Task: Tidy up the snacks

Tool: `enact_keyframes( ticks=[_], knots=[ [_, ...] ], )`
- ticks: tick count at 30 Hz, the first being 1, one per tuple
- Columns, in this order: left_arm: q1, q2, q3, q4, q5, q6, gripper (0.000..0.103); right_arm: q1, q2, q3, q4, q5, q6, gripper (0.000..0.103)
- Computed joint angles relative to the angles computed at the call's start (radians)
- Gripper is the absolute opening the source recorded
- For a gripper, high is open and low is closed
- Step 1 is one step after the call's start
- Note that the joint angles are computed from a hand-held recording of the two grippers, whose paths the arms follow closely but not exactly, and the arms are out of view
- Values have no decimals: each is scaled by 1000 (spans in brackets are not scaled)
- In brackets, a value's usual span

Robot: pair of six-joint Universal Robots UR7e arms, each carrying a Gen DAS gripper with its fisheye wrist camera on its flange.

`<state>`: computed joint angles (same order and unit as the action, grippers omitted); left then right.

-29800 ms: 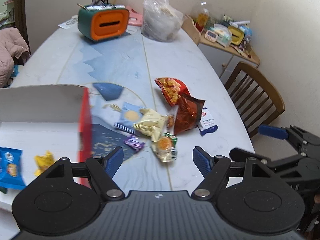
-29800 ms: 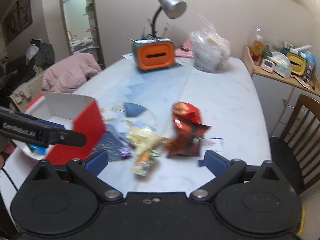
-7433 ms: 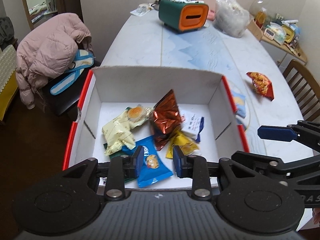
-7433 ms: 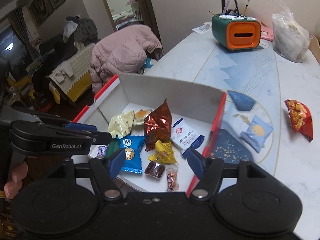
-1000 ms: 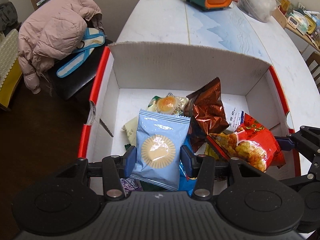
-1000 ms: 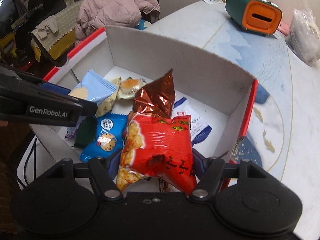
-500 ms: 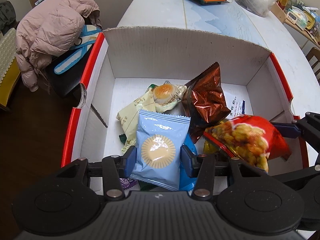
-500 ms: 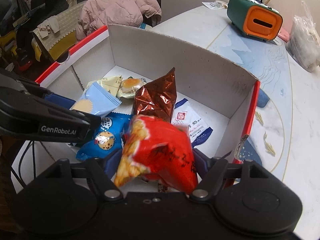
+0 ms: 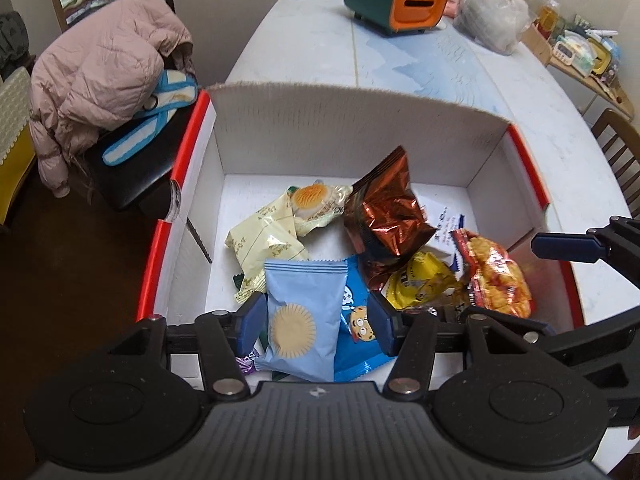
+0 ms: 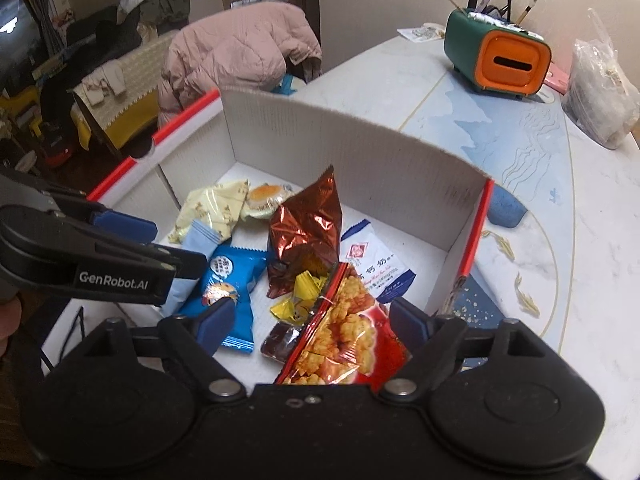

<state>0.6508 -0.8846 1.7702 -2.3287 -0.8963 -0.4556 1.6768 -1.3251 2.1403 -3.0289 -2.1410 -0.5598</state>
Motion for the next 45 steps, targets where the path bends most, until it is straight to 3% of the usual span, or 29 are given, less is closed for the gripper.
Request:
enact_keyframes(
  ticks=[6,20,29,37,45],
  knots=[
    [-28,-35,31,-52,8,18,57,5,-52,28,-26,43,16,87],
    [-105,-103,113,-204,53,70,66,24,-145,118,-216,136,-8,94],
    [-140,-132,162,-280,59,96,71,41,-172,174,-313,148,-21,103],
    [-165,-151,204,-332,62,111,85,44,-193,218,-365,134,30,103],
    [-180,-169,232,-327,55,80,90,38,-214,270,-416,136,90,103]
  ],
)
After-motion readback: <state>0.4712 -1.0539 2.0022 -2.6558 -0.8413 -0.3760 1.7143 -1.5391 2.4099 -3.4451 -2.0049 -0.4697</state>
